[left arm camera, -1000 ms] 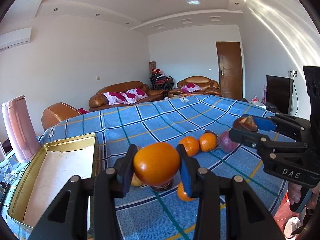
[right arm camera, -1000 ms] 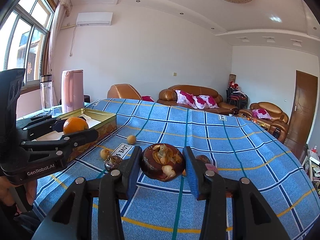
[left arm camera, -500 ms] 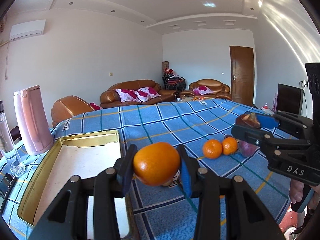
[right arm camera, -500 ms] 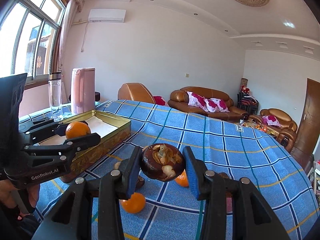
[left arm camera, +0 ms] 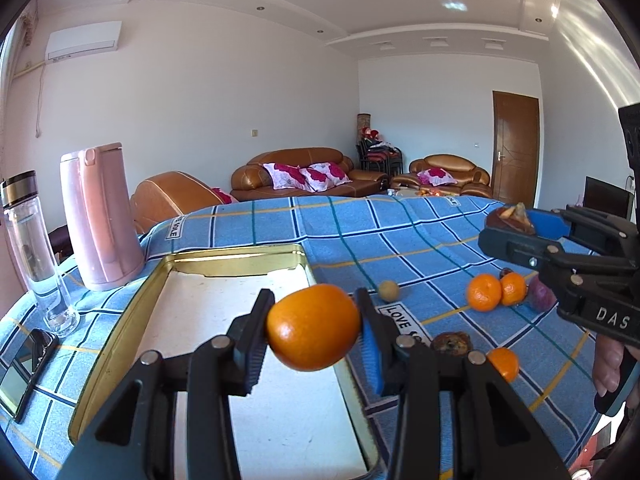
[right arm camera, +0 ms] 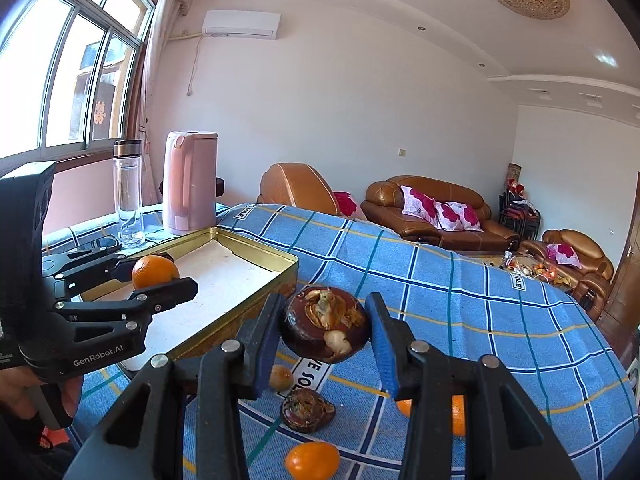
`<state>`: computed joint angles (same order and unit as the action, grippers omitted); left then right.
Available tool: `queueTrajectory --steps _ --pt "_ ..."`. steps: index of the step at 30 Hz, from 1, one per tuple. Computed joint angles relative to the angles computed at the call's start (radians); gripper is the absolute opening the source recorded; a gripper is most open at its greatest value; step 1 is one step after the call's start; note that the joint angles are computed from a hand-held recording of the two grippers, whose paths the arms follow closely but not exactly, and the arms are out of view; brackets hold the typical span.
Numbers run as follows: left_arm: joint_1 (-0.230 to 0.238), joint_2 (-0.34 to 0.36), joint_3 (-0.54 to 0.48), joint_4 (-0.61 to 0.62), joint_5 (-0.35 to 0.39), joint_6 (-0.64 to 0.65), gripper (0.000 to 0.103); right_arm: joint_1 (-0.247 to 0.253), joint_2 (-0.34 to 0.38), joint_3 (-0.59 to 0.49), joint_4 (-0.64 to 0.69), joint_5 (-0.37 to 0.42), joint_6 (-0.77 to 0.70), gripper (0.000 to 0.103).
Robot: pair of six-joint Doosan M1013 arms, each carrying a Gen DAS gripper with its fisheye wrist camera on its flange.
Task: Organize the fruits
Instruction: 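Carry the orange over the gold tin tray while the right tool carries the mangosteen there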
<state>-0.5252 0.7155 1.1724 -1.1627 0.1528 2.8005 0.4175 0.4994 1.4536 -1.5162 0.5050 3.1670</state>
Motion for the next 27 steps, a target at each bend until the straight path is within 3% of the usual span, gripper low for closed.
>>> queueTrajectory --steps 5,19,27 --pt "0.013 0.012 -0.019 0.233 -0.003 -0.234 0.042 -0.008 0.033 -0.057 0.088 -0.064 -0.09 0.044" --pt "0.034 0.026 -0.054 0.766 0.005 -0.776 0.042 -0.019 0.128 -0.217 0.435 -0.142 -0.464 0.044" --pt "0.052 0.049 -0.105 0.924 0.065 -0.952 0.042 -0.022 0.172 -0.285 0.607 -0.143 -0.631 0.044"
